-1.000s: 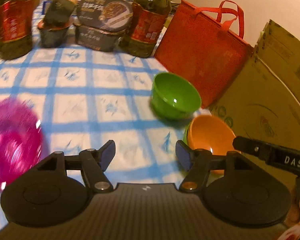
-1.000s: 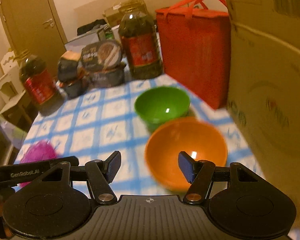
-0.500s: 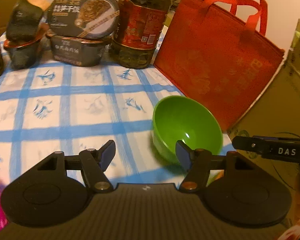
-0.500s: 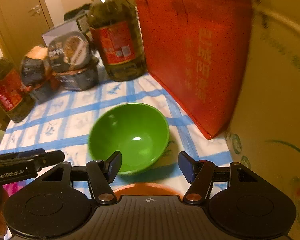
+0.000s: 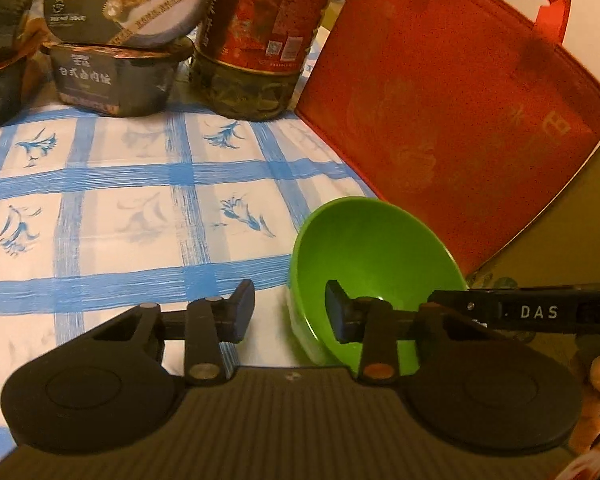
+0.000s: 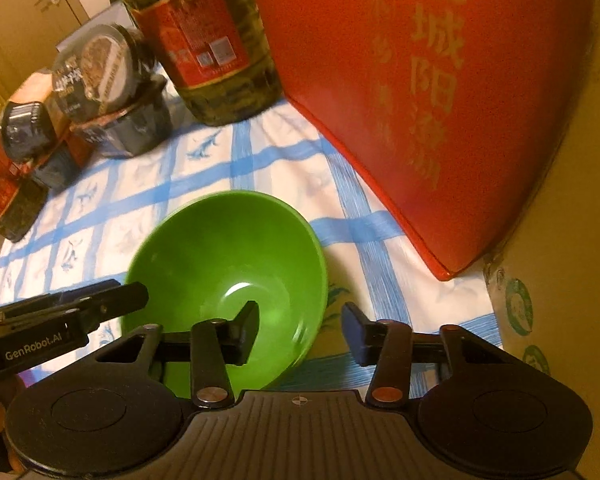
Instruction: Organize plates and bowls
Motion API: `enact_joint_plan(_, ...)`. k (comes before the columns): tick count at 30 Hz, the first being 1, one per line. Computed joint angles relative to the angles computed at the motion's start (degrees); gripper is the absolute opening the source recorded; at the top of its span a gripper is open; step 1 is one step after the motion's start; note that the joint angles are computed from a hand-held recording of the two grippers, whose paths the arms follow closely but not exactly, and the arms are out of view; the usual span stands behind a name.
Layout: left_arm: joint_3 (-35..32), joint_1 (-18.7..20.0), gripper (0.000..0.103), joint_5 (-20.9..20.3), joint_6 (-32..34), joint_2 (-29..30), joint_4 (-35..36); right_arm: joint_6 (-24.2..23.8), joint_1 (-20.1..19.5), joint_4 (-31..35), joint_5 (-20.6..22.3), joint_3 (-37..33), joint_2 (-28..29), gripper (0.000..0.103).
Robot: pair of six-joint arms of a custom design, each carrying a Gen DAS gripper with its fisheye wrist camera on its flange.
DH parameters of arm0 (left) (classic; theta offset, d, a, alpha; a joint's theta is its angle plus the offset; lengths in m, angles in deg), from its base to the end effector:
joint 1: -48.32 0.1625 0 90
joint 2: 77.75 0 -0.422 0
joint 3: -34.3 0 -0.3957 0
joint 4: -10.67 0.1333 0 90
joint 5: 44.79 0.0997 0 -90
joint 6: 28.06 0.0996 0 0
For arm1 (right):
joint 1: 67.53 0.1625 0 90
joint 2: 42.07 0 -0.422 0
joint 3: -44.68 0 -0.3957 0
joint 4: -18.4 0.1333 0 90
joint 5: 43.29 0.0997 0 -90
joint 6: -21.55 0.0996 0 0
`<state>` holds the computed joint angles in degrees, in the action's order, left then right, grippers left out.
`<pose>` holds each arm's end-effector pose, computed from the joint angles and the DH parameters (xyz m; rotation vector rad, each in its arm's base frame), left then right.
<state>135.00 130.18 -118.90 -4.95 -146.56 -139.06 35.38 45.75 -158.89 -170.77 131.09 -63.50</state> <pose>0.0710 -0.6379 0.3088 0.6468 2.6646 -0.6236 0.3365 -0.5981 -0.0772 0.0399 -2.5475 0.7497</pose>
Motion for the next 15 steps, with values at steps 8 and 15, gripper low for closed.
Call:
enact_joint_plan(8, -0.96, -0.70, 0.012, 1.63, 1.87, 1.17, 1.77, 1.43, -1.10, 2.28, 0.23, -0.91, 0.30, 0.011)
enact_joint_plan(15, -1.23, -1.16, 0.009, 2.88, 2.18, 1.39, 2.76, 1.11, -1.04, 2.63, -0.11, -1.28, 0.47, 0.010)
